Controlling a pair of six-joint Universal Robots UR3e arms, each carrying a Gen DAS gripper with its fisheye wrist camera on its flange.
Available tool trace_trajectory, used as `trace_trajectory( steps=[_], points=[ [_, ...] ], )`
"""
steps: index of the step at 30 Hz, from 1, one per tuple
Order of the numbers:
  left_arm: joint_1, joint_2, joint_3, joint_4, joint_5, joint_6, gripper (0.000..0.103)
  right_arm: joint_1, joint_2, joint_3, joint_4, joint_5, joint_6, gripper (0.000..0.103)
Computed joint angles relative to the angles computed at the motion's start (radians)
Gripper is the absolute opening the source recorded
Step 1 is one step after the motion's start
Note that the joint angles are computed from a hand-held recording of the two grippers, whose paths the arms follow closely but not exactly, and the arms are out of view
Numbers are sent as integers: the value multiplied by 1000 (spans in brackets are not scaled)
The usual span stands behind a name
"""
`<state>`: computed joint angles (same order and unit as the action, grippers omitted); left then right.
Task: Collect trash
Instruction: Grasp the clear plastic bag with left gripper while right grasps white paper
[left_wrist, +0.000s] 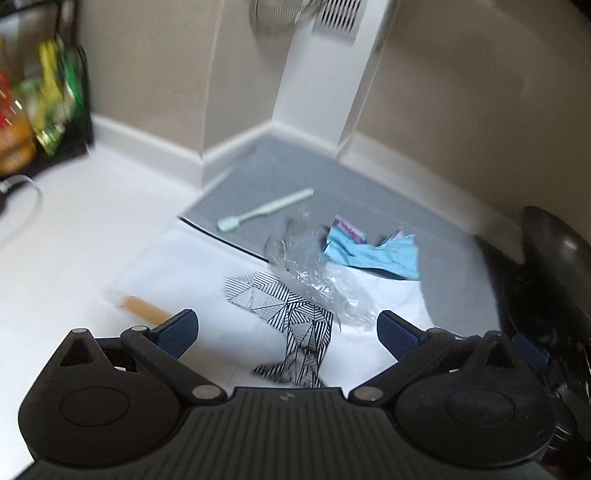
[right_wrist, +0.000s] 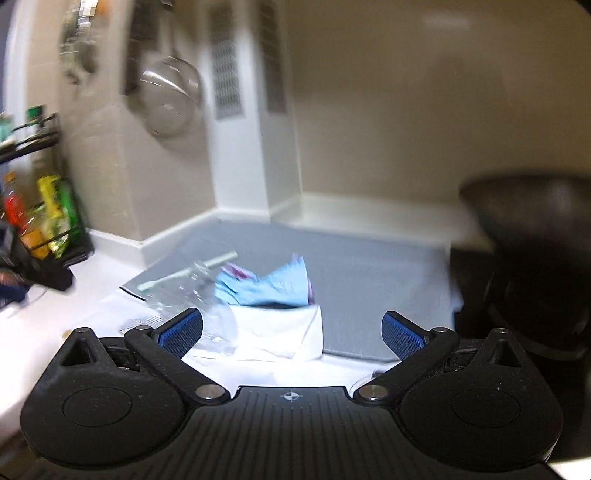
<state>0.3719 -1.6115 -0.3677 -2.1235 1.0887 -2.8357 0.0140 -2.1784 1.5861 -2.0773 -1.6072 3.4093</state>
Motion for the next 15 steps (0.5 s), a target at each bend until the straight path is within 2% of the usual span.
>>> trace_trajectory(
  steps=[2, 3, 5, 8, 11, 13, 15],
  points=[
    [-110, -44, -118, 166, 91, -126, 103, -101, 16, 36, -10, 110, 16, 103],
    [-141, -76, -134, 206, 117, -166, 103, -150, 18, 63, -26, 174, 20, 103],
    [-192, -156, -125, 265, 157, -244, 103, -194, 43, 104, -70, 222, 37, 103],
    [-239, -254, -78, 303, 195, -313, 103, -184, 137, 120, -155, 210, 53, 103],
    [-275, -347, 10, 304, 230, -347, 103, -179, 226, 96, -153, 204, 45, 103],
    [-293, -364, 0, 341, 251, -355, 103, -132, 270, 102, -213, 157, 36, 103],
    [-306, -387, 13, 356, 267, -358, 103, -54, 334, 55, -213, 69, 18, 102]
  ],
)
